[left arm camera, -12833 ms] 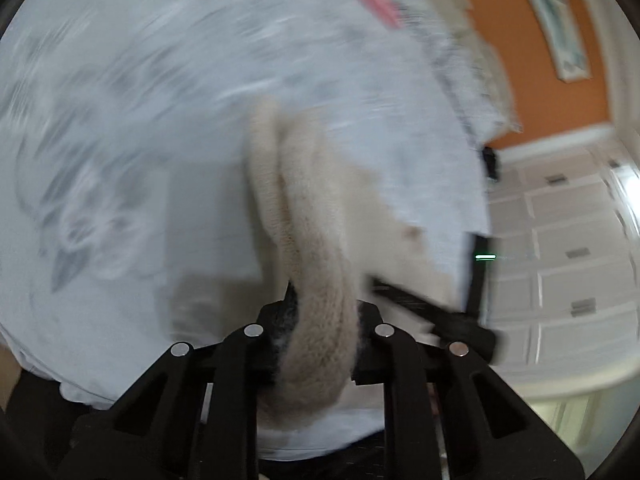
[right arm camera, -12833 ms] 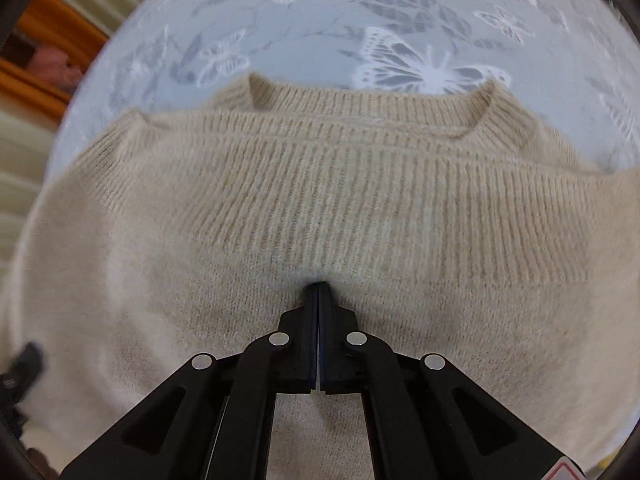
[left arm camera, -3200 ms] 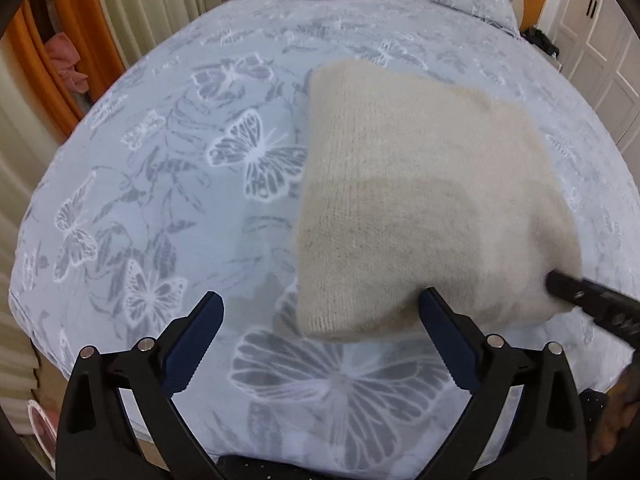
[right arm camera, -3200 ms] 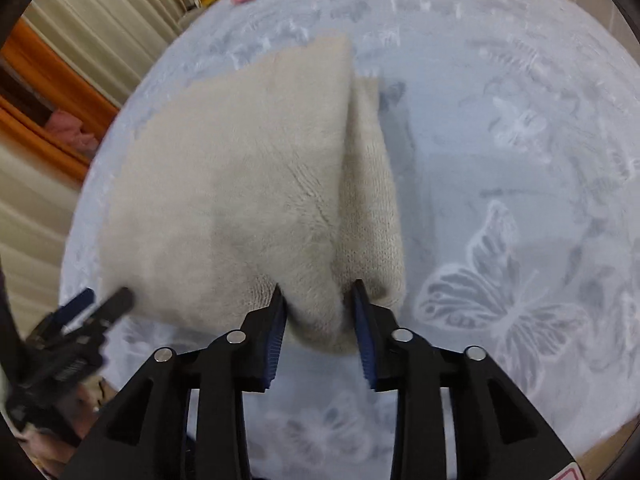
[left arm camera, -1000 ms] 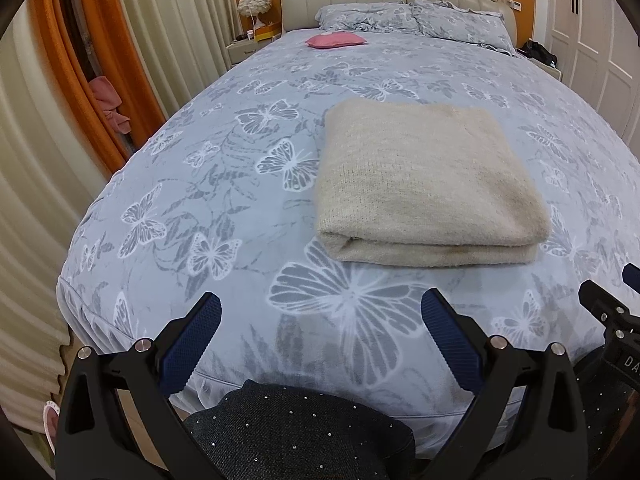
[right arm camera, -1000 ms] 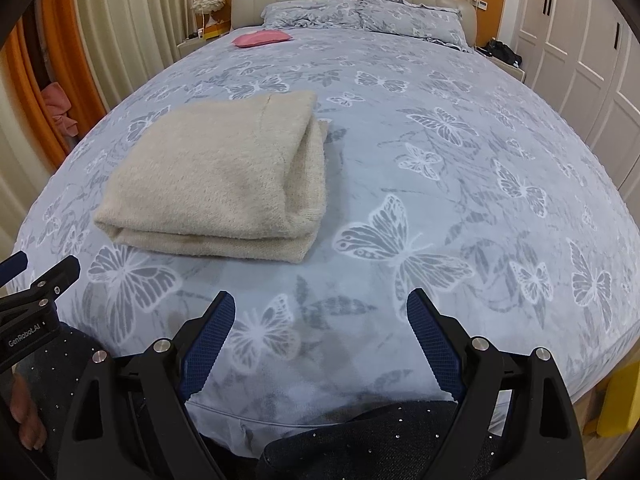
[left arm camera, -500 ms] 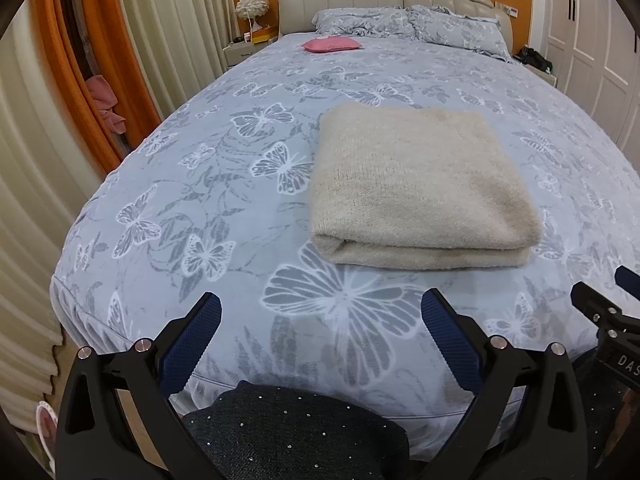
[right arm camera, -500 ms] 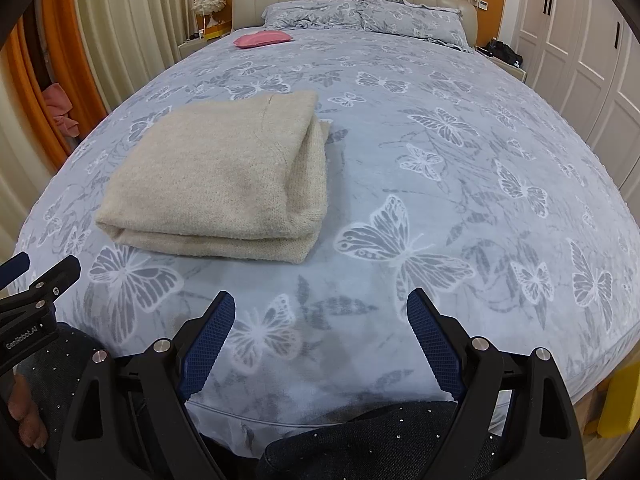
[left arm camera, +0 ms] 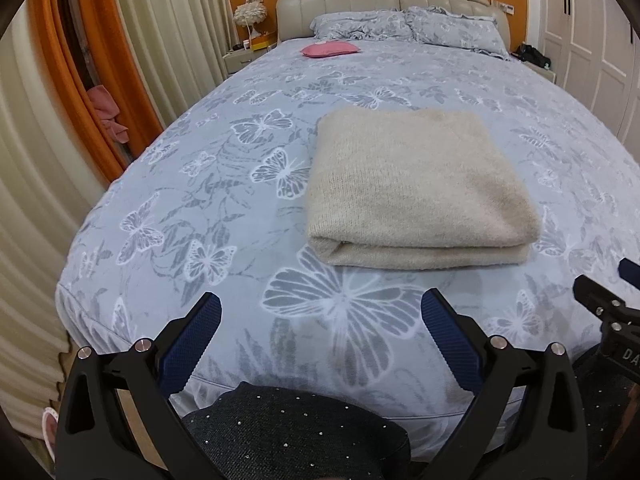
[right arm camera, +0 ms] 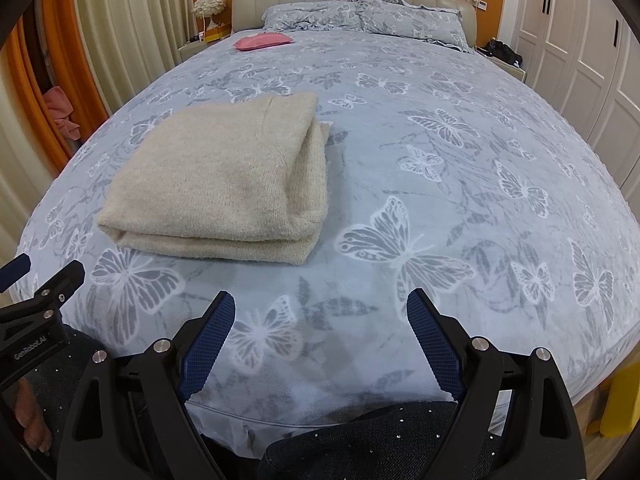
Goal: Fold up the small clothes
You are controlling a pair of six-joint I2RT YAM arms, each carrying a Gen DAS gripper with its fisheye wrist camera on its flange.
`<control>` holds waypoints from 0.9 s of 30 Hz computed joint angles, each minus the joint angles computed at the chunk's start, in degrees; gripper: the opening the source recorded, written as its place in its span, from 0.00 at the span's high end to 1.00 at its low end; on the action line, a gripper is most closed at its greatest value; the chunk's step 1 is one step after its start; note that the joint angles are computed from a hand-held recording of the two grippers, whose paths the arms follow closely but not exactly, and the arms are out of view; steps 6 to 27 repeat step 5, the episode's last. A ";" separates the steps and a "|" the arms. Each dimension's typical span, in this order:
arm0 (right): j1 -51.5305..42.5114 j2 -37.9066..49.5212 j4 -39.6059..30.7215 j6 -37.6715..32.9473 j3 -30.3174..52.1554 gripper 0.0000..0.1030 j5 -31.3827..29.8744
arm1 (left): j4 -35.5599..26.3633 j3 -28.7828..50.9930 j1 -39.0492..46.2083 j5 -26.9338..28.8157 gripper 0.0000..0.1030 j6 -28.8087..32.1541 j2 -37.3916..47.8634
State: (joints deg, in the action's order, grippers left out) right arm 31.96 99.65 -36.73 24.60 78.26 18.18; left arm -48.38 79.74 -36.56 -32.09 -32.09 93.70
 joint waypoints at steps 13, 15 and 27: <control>-0.06 0.04 0.07 -0.14 0.08 0.17 0.00 | -0.16 0.56 -1.18 -1.34 0.05 1.16 0.65; -0.06 0.04 0.07 -0.14 0.08 0.17 0.00 | -0.16 0.56 -1.18 -1.34 0.05 1.16 0.65; -0.06 0.04 0.07 -0.14 0.08 0.17 0.00 | -0.16 0.56 -1.18 -1.34 0.05 1.16 0.65</control>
